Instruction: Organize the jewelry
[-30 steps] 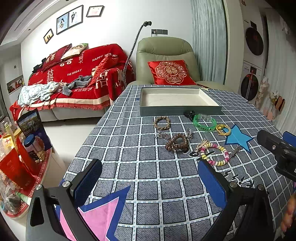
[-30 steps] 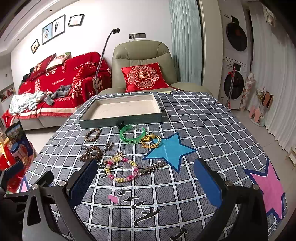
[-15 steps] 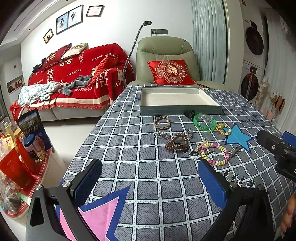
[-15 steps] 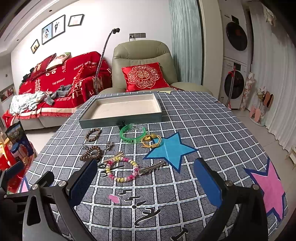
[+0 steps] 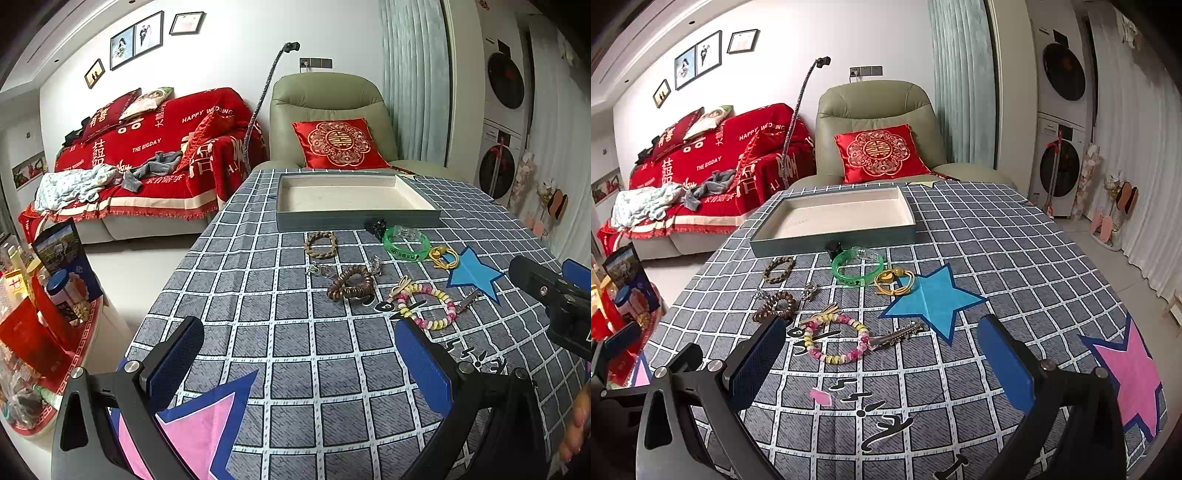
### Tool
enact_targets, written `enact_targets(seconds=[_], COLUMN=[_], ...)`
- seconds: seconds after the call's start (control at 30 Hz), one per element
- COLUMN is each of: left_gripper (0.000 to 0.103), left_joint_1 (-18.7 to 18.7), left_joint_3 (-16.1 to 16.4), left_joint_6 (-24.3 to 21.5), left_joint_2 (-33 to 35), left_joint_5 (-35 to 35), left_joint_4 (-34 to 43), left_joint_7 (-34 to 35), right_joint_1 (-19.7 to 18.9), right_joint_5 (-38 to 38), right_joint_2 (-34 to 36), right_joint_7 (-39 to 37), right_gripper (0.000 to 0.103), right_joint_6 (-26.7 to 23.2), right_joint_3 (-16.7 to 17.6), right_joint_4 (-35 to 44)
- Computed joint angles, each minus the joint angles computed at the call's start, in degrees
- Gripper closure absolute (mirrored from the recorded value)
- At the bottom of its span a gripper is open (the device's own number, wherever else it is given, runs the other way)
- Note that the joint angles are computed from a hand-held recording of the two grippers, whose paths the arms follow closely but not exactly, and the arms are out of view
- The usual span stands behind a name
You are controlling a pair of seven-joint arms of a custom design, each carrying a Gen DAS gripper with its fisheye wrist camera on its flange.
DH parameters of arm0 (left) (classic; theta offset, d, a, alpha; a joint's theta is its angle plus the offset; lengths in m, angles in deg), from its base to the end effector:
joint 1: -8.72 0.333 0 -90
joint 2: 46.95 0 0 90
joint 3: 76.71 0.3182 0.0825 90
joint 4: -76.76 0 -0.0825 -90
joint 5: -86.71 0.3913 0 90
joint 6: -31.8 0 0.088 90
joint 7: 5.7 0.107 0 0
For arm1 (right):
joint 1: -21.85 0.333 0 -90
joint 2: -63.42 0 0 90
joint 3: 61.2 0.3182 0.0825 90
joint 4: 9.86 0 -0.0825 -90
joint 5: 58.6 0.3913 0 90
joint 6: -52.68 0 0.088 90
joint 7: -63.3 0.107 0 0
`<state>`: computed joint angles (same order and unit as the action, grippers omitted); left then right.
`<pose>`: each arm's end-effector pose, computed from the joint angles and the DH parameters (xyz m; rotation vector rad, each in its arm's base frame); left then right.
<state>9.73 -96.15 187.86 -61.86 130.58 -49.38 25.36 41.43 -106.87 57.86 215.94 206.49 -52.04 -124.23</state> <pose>0.4906 -0.2055 0.5629 -1.7117 1.5618 -0.7769 0.4982 0.3042 0.5850 -1.6471 1.5906 -0.8013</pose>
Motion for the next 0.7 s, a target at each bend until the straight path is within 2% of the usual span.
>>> enact_targets(seconds=[0.7], left_gripper=[0.000], left_joint_1=[-1.62], left_joint_3=[0.90], left_joint_6=[-1.27], left_joint_2=[1.92], left_joint_5=[-1.77], left_joint_4=[1.75], left_joint_7=[2.14], right_joint_1=[-0.13], right_joint_5=[1.34], right_joint_2=[0.49], right_joint_7=[-0.90], right_gripper=[0.000], right_joint_6=[0.51], right_joint_3=[-0.38], right_joint_4=[0.24])
